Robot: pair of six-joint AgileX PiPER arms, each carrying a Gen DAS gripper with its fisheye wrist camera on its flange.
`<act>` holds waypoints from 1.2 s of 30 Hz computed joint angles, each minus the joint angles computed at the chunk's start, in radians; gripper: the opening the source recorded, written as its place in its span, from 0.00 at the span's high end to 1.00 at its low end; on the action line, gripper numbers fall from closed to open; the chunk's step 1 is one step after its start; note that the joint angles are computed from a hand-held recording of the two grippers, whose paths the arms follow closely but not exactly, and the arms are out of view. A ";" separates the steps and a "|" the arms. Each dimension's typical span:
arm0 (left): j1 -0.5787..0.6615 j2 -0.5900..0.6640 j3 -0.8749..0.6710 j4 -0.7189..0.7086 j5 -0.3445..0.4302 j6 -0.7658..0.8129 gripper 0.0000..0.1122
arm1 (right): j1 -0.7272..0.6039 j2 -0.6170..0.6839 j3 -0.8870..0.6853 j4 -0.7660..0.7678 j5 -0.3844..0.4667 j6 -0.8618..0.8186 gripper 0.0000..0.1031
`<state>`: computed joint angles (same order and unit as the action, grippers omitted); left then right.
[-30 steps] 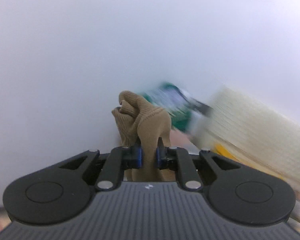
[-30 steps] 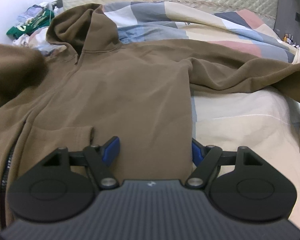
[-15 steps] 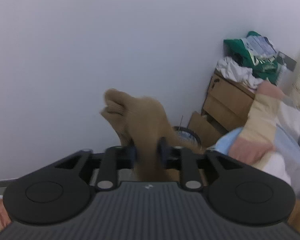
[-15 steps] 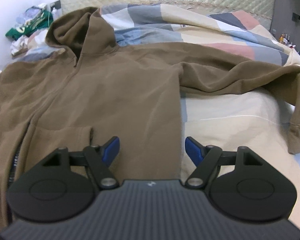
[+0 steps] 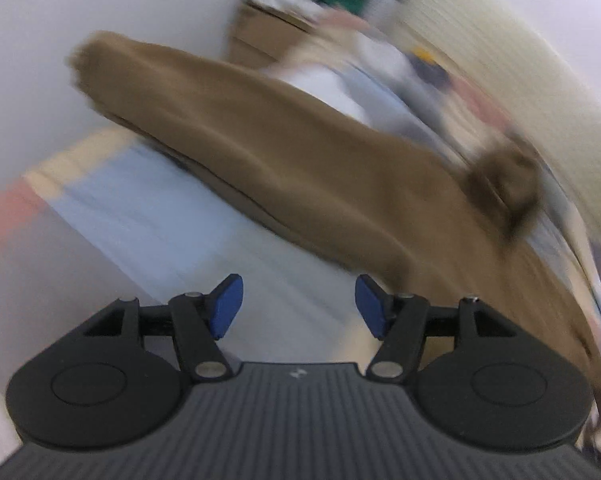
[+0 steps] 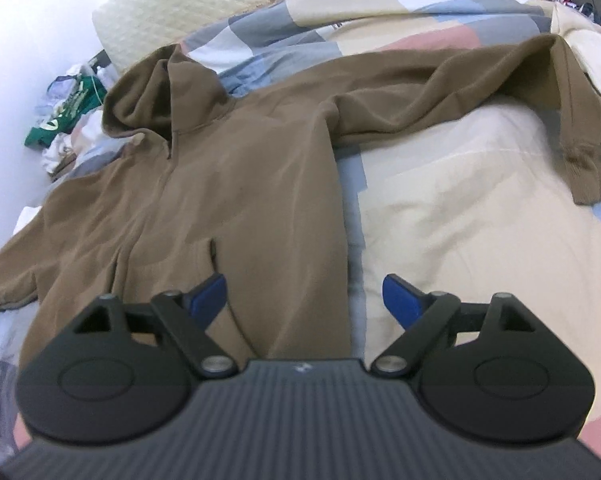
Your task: Fold large clothes
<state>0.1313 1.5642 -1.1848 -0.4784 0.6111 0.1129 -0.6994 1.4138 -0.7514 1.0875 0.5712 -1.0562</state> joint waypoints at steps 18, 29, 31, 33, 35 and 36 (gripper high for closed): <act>-0.657 0.075 0.053 0.424 0.105 -0.768 0.30 | -0.042 0.218 -0.055 0.033 0.176 -0.037 0.18; -0.679 0.186 0.024 0.503 -0.026 -0.804 0.30 | 0.027 0.268 -0.105 -0.032 0.163 -0.006 0.31; -0.685 0.184 0.033 0.503 -0.047 -0.780 0.44 | 0.016 0.246 -0.097 -0.038 0.193 -0.019 0.48; -0.675 0.171 0.037 0.447 -0.051 -0.699 0.65 | 0.016 0.201 -0.086 -0.056 0.203 -0.024 0.64; -0.651 0.134 0.040 0.359 -0.036 -0.592 0.77 | -0.007 0.142 -0.080 -0.075 0.235 -0.021 0.82; -0.632 0.112 0.044 0.304 -0.031 -0.536 0.78 | -0.040 0.127 -0.086 -0.063 0.289 -0.034 0.85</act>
<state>-0.5006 1.6767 -1.1406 -0.1745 0.5798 -0.4235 -0.7396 1.5403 -0.8372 1.0248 0.8601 -1.0906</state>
